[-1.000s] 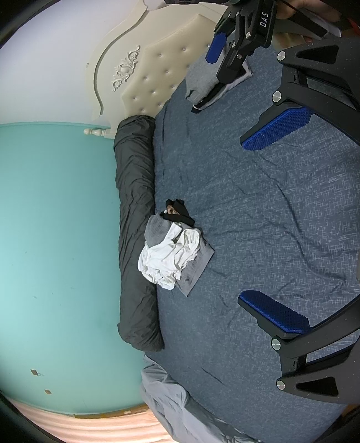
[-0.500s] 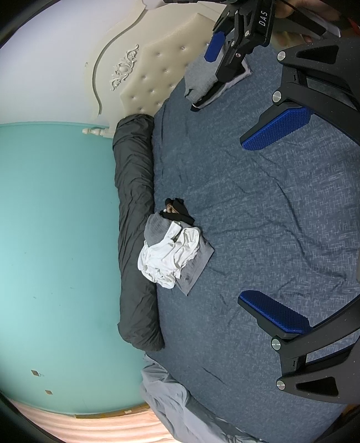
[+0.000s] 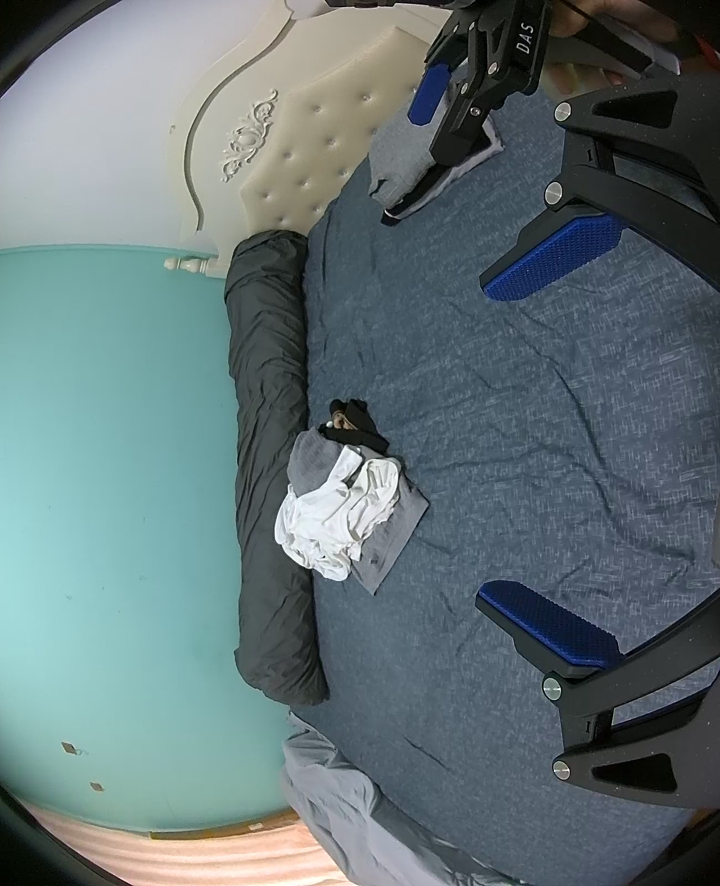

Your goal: Fold clothes

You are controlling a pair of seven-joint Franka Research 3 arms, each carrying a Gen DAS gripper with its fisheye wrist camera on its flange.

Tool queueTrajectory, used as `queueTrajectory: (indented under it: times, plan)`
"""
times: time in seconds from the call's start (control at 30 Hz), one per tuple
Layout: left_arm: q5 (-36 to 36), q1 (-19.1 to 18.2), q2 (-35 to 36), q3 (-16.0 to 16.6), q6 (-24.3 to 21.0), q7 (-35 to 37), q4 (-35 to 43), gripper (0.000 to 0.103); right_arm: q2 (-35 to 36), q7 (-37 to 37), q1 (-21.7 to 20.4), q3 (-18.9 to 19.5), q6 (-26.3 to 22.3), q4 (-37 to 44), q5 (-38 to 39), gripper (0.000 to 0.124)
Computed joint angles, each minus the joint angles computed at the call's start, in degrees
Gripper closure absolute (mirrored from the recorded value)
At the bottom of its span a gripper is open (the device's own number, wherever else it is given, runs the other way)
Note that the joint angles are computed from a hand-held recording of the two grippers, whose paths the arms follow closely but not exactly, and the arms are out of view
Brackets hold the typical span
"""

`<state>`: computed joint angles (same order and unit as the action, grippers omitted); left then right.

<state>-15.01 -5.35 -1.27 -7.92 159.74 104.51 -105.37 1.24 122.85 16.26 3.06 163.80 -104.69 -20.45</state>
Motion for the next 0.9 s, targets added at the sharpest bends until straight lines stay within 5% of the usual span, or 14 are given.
queueTrajectory:
  times: [0.6, 0.9]
  plan:
    - [2.47, 2.36, 9.29, -1.49, 0.46, -5.01, 5.33, 0.000, 6.58, -9.13, 0.57, -1.16, -1.21, 2.72, 9.69, 0.021]
    - [9.90, 4.94, 23.52, -2.06, 1.08, -13.27, 16.60, 0.000, 22.74, -18.57, 2.17, -3.11, -6.26, 19.13, 17.48, 0.021]
